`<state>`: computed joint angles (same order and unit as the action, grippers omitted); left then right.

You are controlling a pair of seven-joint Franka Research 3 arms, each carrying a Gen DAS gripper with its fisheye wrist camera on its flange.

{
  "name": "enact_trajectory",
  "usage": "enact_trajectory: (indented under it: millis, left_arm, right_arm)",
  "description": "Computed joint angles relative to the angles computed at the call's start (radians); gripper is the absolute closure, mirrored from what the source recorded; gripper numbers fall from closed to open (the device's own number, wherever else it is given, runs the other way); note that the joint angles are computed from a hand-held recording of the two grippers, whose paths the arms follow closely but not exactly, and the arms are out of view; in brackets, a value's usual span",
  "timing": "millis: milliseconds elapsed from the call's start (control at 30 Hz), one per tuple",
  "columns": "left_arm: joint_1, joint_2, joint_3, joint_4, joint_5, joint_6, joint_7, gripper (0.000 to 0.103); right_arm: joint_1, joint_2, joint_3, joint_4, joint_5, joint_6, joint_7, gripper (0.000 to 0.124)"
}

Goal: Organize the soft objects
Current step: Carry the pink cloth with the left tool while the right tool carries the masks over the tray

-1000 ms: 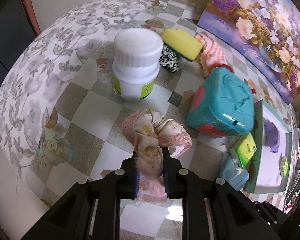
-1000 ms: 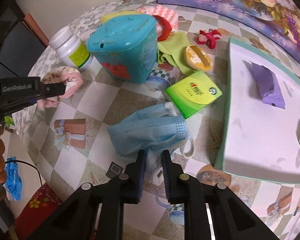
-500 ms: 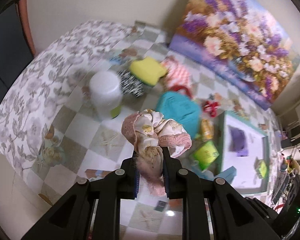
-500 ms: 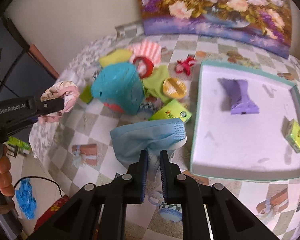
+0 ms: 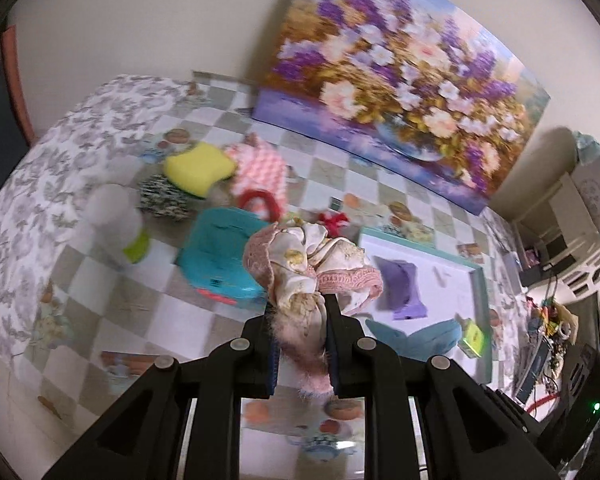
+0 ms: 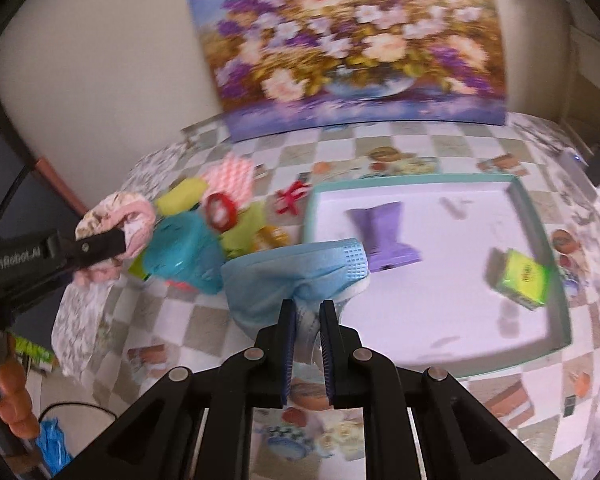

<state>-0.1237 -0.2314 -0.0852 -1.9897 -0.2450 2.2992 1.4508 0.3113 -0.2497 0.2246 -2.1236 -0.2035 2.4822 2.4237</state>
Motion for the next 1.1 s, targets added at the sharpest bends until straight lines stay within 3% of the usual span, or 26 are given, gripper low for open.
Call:
enact_trajectory:
  millis: [333, 533, 800, 1100]
  left_arm:
    - [-0.033, 0.051, -0.03, 0.011, -0.039, 0.002, 0.009, 0.083]
    - [-0.071, 0.069, -0.059, 0.006, -0.051, 0.017, 0.059, 0.083]
    - [-0.108, 0.103, -0.084, 0.018, -0.087, 0.004, 0.117, 0.083]
    - [-0.123, 0.156, -0.114, 0.043, -0.053, -0.009, 0.125, 0.083]
  right_arm:
    - [-0.062, -0.09, -0.027, -0.093, 0.028, 0.015, 0.032, 0.111]
    - [-0.136, -0.175, -0.012, -0.162, 0.013, -0.002, 0.098, 0.111]
    - [-0.255, -0.294, 0.032, -0.225, -0.081, -0.118, 0.201, 0.111]
    - [-0.283, -0.311, 0.029, -0.235, -0.13, -0.216, 0.222, 0.111]
